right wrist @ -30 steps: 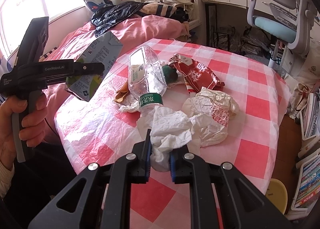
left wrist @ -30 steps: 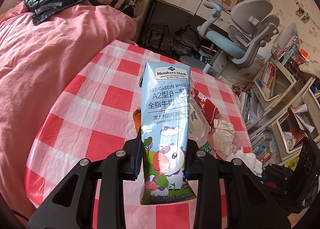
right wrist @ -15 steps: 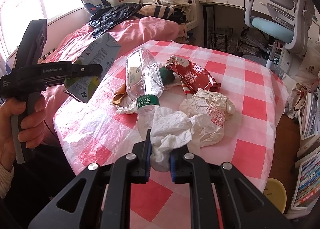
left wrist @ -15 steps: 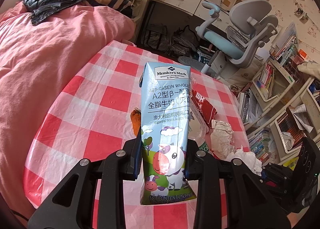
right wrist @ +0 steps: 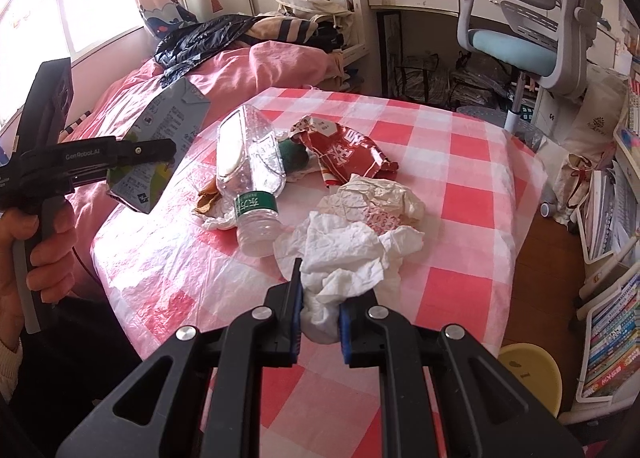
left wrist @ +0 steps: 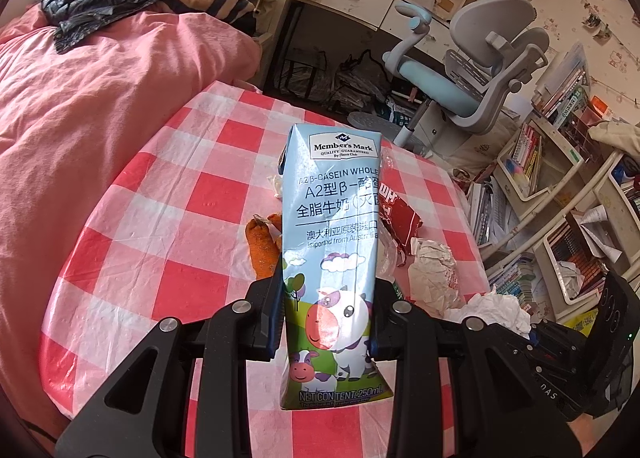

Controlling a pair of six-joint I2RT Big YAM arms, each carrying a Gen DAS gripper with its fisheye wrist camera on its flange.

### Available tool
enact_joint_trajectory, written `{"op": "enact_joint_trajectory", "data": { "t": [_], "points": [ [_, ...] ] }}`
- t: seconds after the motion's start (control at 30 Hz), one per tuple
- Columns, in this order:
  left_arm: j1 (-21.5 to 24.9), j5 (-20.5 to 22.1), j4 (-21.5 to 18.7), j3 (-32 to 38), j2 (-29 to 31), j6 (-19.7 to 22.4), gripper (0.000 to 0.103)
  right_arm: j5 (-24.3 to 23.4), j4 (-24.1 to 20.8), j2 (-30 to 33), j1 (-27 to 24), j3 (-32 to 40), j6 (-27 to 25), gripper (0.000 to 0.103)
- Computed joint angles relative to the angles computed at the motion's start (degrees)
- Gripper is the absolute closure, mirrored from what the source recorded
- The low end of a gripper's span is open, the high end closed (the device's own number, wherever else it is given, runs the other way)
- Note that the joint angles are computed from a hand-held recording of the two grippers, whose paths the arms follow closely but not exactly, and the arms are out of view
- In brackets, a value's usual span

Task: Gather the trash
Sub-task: 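Carry the tissue over the yellow wastebasket and open the right gripper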

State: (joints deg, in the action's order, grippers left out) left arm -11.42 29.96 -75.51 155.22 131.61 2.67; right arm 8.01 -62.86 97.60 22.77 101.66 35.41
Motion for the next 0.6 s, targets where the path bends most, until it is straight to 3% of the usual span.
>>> {"op": "enact_joint_trajectory", "data": {
  "t": [0.6],
  "points": [
    [-0.18, 2.29, 2.50, -5.50, -2.71, 0.85, 0.074, 6.89, -3.01, -8.95, -3.58, -9.79, 11.01, 0.088]
  ]
}}
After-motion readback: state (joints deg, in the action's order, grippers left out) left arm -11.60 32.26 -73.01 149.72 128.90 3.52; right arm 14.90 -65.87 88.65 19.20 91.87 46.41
